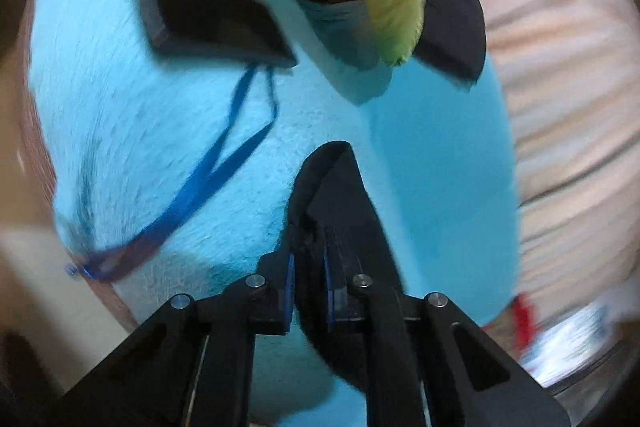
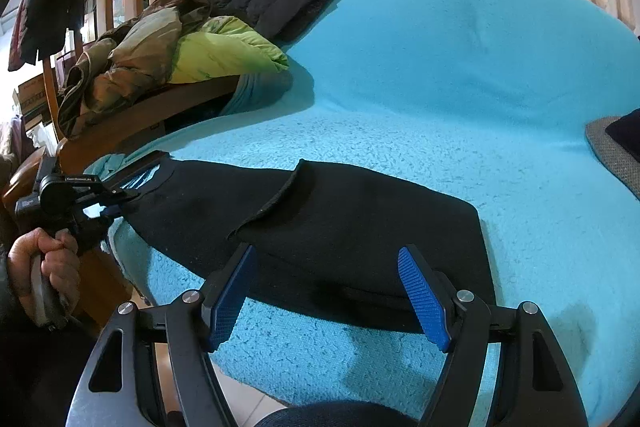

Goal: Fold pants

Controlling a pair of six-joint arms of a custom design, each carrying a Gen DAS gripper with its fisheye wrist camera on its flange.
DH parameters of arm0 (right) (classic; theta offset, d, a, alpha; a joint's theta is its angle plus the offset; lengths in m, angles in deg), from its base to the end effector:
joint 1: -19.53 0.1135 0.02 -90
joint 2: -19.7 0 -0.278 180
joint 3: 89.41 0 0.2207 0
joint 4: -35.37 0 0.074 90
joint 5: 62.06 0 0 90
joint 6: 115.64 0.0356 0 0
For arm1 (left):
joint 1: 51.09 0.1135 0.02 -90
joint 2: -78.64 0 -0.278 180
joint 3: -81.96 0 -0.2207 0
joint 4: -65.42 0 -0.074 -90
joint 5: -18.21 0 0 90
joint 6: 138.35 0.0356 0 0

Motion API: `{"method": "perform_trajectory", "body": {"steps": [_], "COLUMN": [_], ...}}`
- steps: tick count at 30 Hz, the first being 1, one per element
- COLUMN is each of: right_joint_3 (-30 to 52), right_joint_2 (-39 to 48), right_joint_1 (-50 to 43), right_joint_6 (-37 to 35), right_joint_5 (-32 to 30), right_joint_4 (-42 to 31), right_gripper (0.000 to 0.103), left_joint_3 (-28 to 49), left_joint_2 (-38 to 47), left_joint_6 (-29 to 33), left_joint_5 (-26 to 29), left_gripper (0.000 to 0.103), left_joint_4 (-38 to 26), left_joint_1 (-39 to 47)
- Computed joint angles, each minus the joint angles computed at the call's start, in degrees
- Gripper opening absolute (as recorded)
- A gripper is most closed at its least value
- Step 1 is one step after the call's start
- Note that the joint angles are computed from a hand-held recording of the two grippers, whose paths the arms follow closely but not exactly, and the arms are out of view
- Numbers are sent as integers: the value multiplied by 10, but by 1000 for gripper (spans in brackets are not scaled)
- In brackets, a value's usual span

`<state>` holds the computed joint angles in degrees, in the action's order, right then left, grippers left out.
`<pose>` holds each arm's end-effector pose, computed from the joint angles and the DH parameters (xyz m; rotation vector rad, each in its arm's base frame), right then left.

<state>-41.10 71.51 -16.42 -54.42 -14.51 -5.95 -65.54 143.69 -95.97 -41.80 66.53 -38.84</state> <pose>0.1271 -0.0625 0.2478 -0.2072 2.1155 0.2210 0.1779 0.0204 0.1921 -0.7930 2.0242 -0.9149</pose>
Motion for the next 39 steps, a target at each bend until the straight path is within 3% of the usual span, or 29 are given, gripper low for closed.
{"method": "perform_trajectory", "body": {"steps": [5,8,11,14,16,19,21,26,30,39], "right_joint_3": [28,75,111,160,189,243,316,345,391,407], "right_joint_2": [20,91,175,289,351,432,491,518,552,571], "right_joint_1": [-99,-174,-193,-169,-147,-136,-143,-165,-168,-183], "right_joint_6": [-41,-47,-29,-14,-8,-2,7,-21,-29,-31], "right_joint_5": [-92,-121,-92,-2,64,107,87,14,-2,-40], "right_joint_4": [-46,-34,33,126,177,185,95,47,-8,-25], "right_gripper": [74,74,75,75,75,75,73,74,74,74], "left_joint_3": [66,103,158,221,258,300,334,420,465,550], "left_joint_2": [-123,-154,-136,-92,-54,3,47,168,226,307], "left_joint_6": [101,122,141,160,161,149,135,110,108,105], "left_joint_5": [-232,-303,-366,-415,-428,-441,-444,-445,-442,-425], "left_gripper": [8,8,8,8,8,8,8,8,8,8], "left_joint_4": [-138,-175,-194,-203,-205,-206,-220,-256,-276,-301], "left_joint_1": [-177,-273,-394,-512,-563,-621,-646,-672,-692,-711]}}
